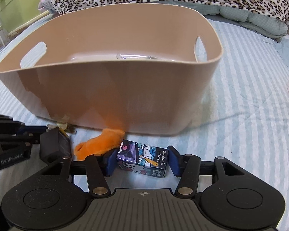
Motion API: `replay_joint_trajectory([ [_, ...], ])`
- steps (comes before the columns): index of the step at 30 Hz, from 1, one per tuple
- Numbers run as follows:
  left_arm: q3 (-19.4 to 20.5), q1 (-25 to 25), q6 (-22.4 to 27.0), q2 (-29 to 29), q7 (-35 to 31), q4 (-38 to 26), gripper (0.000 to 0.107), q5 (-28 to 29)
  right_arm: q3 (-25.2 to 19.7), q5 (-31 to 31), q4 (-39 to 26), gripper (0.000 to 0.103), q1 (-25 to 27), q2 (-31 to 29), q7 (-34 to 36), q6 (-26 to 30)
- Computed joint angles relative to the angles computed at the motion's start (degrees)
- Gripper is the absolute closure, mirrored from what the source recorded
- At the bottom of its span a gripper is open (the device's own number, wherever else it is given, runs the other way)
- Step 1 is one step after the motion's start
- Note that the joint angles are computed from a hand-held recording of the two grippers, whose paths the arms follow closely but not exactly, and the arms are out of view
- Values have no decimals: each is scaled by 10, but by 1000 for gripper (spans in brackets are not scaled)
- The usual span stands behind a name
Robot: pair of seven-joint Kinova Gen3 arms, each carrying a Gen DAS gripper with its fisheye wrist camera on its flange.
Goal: Organize objects
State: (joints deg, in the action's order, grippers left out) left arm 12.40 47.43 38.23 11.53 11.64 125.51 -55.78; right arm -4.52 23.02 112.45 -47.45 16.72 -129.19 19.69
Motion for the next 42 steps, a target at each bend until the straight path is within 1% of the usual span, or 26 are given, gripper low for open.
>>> replay_joint_trajectory([
  [1, -5, 5, 3, 0, -4, -2, 100, 5, -3, -4, 2, 53, 5, -1, 5, 1],
  [2, 2, 2, 7, 1, -1, -2, 102, 5, -3, -5, 4, 53, 4, -4, 4, 3],
  [3, 2, 4, 15, 2, 1, -4, 107, 7, -4, -6, 7, 53, 6, -6, 4, 3],
  [7, 3, 6, 24, -3, 14, -2, 107, 11, -7, -13, 19, 53, 15, -19, 0, 2],
  [9, 6, 8, 33, -4, 20, -2, 107, 11, -2, -4, 24, 53, 11, -26, -13, 3],
  [13, 11, 9, 41, -8, 30, -1, 107, 12, -14, -12, 31, 53, 30, -41, -11, 6],
  [14, 20, 6, 47, -19, 30, 5, 107, 16, -17, -14, 33, 53, 34, -45, -10, 6],
  [17, 22, 12, 44, -20, 43, 13, 107, 4, -27, -21, 37, 53, 50, -57, -1, 5],
  [19, 24, 4, 27, -25, 38, 19, 105, 2, -30, -20, 39, 53, 56, -64, 0, 4],
  [21, 22, 1, 28, -19, 42, 20, 101, -4, -33, -18, 39, 53, 58, -68, -2, 5],
  [22, 26, 6, 36, -15, 45, 17, 98, -3, -34, -14, 40, 53, 57, -69, -5, 5],
  [23, 25, 7, 37, -13, 48, 17, 94, -7, -35, -12, 40, 53, 56, -71, -9, 7],
  [25, 21, 6, 25, -14, 57, 23, 89, -18, -40, -18, 36, 53, 63, -68, -2, 7],
  [26, 19, 7, 15, -13, 68, 29, 77, -26, -41, -19, 36, 53, 63, -69, -3, 9],
  [27, 19, 4, 11, -15, 72, 32, 68, -31, -41, -17, 34, 53, 60, -68, -7, 11],
  [29, 17, 0, 17, -3, 56, 16, 60, -29, -43, -18, 37, 53, 62, -68, -6, 10],
  [30, 17, 4, 21, 0, 51, 11, 60, -26, -43, -18, 38, 53, 61, -68, -7, 10],
  [31, 16, -3, 21, 3, 37, -1, 59, -22, -45, -23, 39, 53, 64, -69, -3, 10],
  [32, 12, -4, 16, 5, 32, -4, 56, -19, -47, -26, 38, 53, 66, -69, -1, 11],
  [33, 9, -4, 14, 6, 29, -8, 49, -16, -46, -26, 37, 53, 66, -69, 0, 11],
  [35, 1, 2, 11, 14, 40, -11, 42, -22, -47, -27, 36, 53, 66, -68, 1, 12],
  [37, -6, 2, 5, 21, 52, -15, 42, -23, -46, -27, 34, 53, 66, -66, 1, 13],
  [39, -15, 3, -7, 26, 69, -15, 44, -27, -45, -28, 32, 53, 66, -64, -1, 14],
  [40, -18, 3, -10, 27, 75, -15, 47, -27, -45, -31, 33, 53, 68, -64, 2, 13],
  [41, -23, 5, -14, 26, 79, -15, 57, -25, -44, -32, 33, 53, 69, -63, 1, 12],
  [42, -20, -1, -18, 24, 73, -15, 60, -18, -45, -35, 35, 53, 71, -65, 4, 12],
])
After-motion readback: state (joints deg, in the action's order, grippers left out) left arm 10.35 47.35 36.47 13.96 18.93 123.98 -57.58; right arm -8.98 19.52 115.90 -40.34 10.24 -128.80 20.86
